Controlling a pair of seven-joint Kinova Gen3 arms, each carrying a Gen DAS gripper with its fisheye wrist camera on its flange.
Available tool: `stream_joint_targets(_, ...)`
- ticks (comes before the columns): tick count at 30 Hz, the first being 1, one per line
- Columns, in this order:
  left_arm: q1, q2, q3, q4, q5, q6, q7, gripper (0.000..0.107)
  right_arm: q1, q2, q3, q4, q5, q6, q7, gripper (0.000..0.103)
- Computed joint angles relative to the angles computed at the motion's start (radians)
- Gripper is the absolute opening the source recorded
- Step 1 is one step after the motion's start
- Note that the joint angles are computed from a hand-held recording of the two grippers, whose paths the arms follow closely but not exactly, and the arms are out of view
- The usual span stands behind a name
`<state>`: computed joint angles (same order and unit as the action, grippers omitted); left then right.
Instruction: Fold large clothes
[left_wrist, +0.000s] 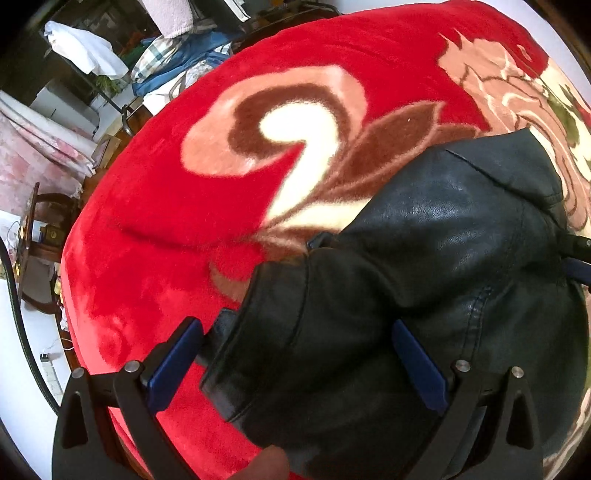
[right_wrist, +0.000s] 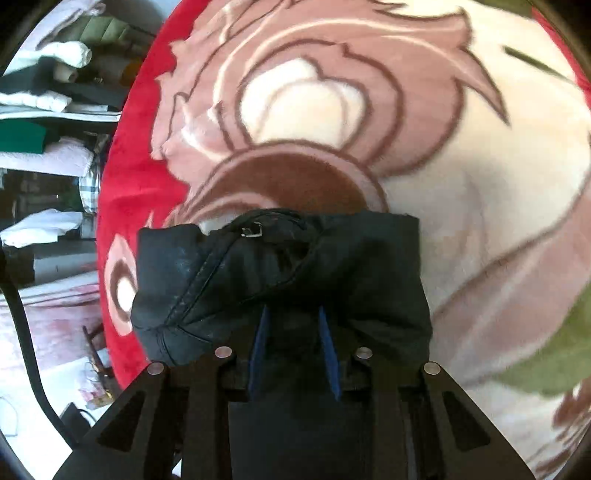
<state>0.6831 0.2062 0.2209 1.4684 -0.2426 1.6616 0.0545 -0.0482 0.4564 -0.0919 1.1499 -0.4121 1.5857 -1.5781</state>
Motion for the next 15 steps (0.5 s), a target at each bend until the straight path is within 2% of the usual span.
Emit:
stream_joint_targets(2, -0.056, -0.007, 0.049, 0.004, 0.008, -0.006, -0.002, 0.103, 0.011, 0.033, -0.012, -0.057, -0.003, 0.06, -0.003, 0.031)
stream_joint_targets(4, -0.129, -0.033, 0.142, 0.012, 0.007, -0.008, 0.023, 0.103, 0.045, 0.041, -0.009, -0.095, -0.047, 0.126, 0.025, 0.032)
stream_joint_targets(5, -0.161, -0.052, 0.188, 0.018, 0.005, -0.011, 0.047, 0.103, 0.076, 0.035, -0.007, -0.103, -0.086, 0.152, 0.046, 0.041)
stream_joint_targets(6, -0.187, -0.081, 0.235, 0.025, 0.005, -0.012, 0.088, 0.103, 0.123, 0.024, -0.02, -0.104, -0.127, 0.173, 0.062, 0.071)
stream_joint_targets(7, -0.218, -0.112, 0.281, 0.041, 0.008, -0.026, 0.129, 0.103, 0.164, 0.007, -0.018, -0.09, -0.162, 0.186, 0.082, 0.084)
stream_joint_targets(8, -0.248, -0.158, 0.317, 0.066, 0.018, -0.056, 0.169, 0.103, 0.188, -0.009, -0.01, -0.067, -0.18, 0.183, 0.103, 0.088)
stream_joint_targets(10, -0.298, -0.251, 0.366, 0.12, 0.061, -0.121, 0.251, 0.103, 0.265, -0.033, 0.007, -0.004, -0.234, 0.207, 0.168, 0.088)
stream_joint_targets(12, -0.348, -0.344, 0.395, 0.185, 0.124, -0.202, 0.332, 0.103, 0.305, -0.043, 0.032, 0.07, -0.256, 0.213, 0.209, 0.088)
stream_joint_targets(15, -0.48, -0.461, 0.497, 0.283, 0.174, -0.324, 0.454, 0.103, 0.366, -0.032, 0.055, 0.205, -0.282, 0.212, 0.292, 0.088)
